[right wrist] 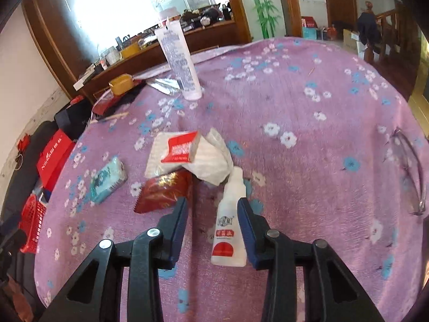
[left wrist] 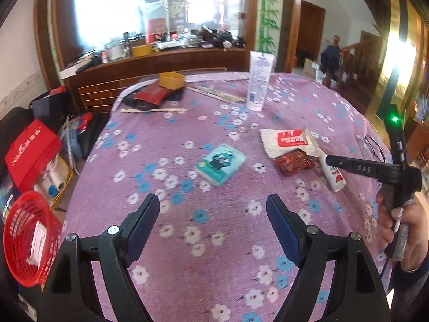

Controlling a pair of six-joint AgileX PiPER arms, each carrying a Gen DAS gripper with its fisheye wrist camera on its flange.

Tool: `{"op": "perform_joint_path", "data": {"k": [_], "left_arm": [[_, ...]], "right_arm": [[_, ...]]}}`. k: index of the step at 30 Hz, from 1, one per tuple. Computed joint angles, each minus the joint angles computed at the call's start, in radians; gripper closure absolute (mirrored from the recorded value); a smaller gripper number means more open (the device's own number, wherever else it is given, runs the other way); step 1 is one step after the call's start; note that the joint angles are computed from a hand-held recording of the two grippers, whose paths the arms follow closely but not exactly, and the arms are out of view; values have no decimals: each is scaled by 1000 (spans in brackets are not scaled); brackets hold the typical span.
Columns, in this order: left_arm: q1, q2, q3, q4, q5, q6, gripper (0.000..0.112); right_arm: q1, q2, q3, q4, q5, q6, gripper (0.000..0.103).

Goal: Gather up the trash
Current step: 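Grasp the white spray bottle with the right gripper while the left grasps the teal packet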

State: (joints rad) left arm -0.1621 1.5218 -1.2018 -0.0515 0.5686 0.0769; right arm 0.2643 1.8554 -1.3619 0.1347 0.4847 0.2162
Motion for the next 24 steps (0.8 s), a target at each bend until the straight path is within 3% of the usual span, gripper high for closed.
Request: {"op": "perform_joint_path", "data": {"k": [4, 8, 15, 19, 22, 24], "left_arm": [[-42, 85, -95, 78, 48, -54, 32], [-54, 197, -220, 117, 99, -67, 26], [-62, 441, -476, 142, 220, -69, 26], [-75, 521, -547, 159, 228, -39, 26], [-90, 566, -576, 194, 209, -45, 26], [-97, 602, -607, 232, 215, -69, 26]], "right_arm": [[-6, 36, -15, 6, 11, 1, 70], [14, 35, -11, -94, 2, 63, 71], [-22, 65, -7, 102, -1, -135, 70], [-37, 47, 23, 191, -26, -216, 71], [-41, 0, 76, 150, -94, -160, 71], [-63, -23, 102, 238, -121, -232, 71]]}}
